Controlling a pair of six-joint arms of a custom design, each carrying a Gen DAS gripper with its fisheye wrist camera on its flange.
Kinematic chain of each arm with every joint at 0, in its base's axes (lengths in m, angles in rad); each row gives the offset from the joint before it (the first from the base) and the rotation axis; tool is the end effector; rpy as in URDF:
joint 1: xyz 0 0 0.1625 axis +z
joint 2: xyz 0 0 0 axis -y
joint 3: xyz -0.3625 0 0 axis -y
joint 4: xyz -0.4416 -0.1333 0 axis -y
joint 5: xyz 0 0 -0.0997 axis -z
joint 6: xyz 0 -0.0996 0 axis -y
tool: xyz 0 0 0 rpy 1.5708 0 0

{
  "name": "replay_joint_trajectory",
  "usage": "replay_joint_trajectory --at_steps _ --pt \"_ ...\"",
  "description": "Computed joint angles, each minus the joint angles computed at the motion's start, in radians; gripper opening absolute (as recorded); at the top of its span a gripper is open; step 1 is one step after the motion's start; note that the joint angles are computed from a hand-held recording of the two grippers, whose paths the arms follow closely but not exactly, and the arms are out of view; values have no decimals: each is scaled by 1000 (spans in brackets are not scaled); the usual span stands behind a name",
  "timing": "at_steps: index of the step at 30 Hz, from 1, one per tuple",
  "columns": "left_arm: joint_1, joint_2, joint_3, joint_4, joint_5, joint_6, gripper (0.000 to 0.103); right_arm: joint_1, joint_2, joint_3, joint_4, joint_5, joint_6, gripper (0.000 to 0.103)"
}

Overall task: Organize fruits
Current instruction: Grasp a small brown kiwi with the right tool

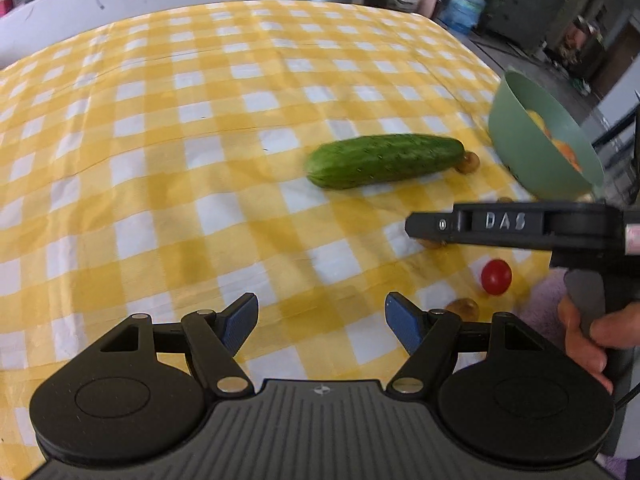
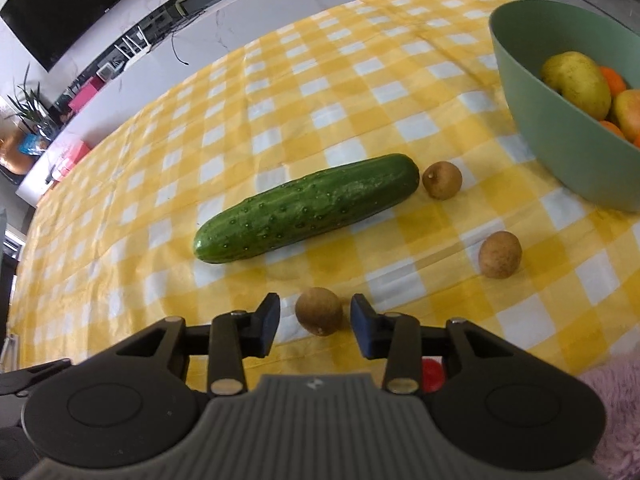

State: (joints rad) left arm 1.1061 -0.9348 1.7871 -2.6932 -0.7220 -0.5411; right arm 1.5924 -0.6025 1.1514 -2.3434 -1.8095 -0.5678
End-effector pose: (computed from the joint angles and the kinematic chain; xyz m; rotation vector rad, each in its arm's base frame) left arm -0.0917 -0.6472 0.0849 -0.2388 2.3915 -0.8080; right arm 0.1269 -0.7915 0.0653 0.7895 -2.7330 0.2157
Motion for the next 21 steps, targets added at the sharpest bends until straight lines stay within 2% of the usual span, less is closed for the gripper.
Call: replay_joint_trajectory --at_steps 3,5,6,9,11,13,15,18,21 --pt "0 -7 1 18 -5 -12 85 5 2 6 -13 -17 -16 35" --pt "-3 -2 -3 27 -3 -3 85 6 2 9 -25 -22 -13 24" --pt "-5 1 -6 29 -5 4 85 4 4 5 -19 -19 -3 23" --pt "-10 9 -6 -4 -15 43 85 -4 3 -3 -2 0 17 23" --pt "-13 10 4 -48 -33 88 85 -10 -11 9 -8 27 22 23" --pt "-16 13 6 -68 -48 119 85 -24 -45 45 -37 91 17 23" --pt "-17 21 4 -82 -63 138 85 -34 -76 74 -61 139 -18 23" --pt "-17 36 -4 -99 -85 172 82 -36 -104 97 -111 148 -88 23" --pt "-30 53 -9 -106 -93 248 80 -53 -118 88 -127 213 -77 23"
